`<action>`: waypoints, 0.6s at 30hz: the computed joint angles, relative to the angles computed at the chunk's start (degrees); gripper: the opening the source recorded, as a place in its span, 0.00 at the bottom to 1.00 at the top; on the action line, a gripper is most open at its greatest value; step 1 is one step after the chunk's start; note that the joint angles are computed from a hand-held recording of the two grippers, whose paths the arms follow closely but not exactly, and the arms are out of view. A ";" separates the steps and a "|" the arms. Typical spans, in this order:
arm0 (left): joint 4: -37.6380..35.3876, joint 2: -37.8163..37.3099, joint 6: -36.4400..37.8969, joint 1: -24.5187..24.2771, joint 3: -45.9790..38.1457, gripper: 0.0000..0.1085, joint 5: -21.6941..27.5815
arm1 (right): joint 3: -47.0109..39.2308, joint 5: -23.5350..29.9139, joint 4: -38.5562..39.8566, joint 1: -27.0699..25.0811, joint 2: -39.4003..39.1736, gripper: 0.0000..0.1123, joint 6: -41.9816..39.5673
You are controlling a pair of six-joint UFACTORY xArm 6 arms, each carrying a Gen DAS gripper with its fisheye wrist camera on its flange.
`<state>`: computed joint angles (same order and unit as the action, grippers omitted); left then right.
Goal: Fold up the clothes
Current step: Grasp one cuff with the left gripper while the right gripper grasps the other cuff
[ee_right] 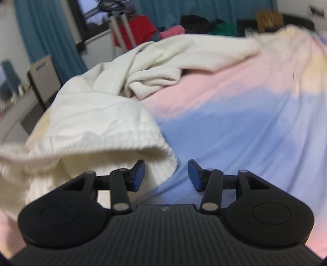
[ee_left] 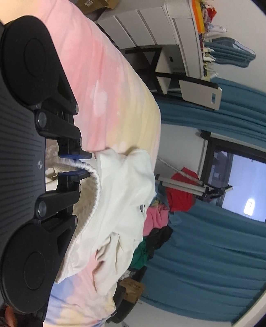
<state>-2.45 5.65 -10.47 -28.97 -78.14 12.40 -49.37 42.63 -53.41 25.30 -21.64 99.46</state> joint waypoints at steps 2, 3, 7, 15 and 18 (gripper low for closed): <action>3.26 0.40 -2.66 0.07 0.07 0.12 0.03 | 1.83 -3.83 -2.26 -1.85 -0.14 0.45 4.62; 5.08 0.48 -3.91 0.08 0.18 0.12 -0.03 | 2.09 -4.75 -3.29 -2.08 -0.17 0.42 5.36; 12.09 0.58 -9.00 0.33 0.35 0.14 -0.15 | 0.12 -3.57 -4.78 -0.99 1.17 0.14 3.88; 20.97 -0.55 -12.86 0.68 2.20 0.33 -0.59 | -0.80 1.26 -11.08 3.07 -3.19 0.08 4.33; 22.66 -1.60 -10.14 0.30 3.28 0.53 0.34 | -1.35 2.49 -14.55 5.22 -4.99 0.08 4.51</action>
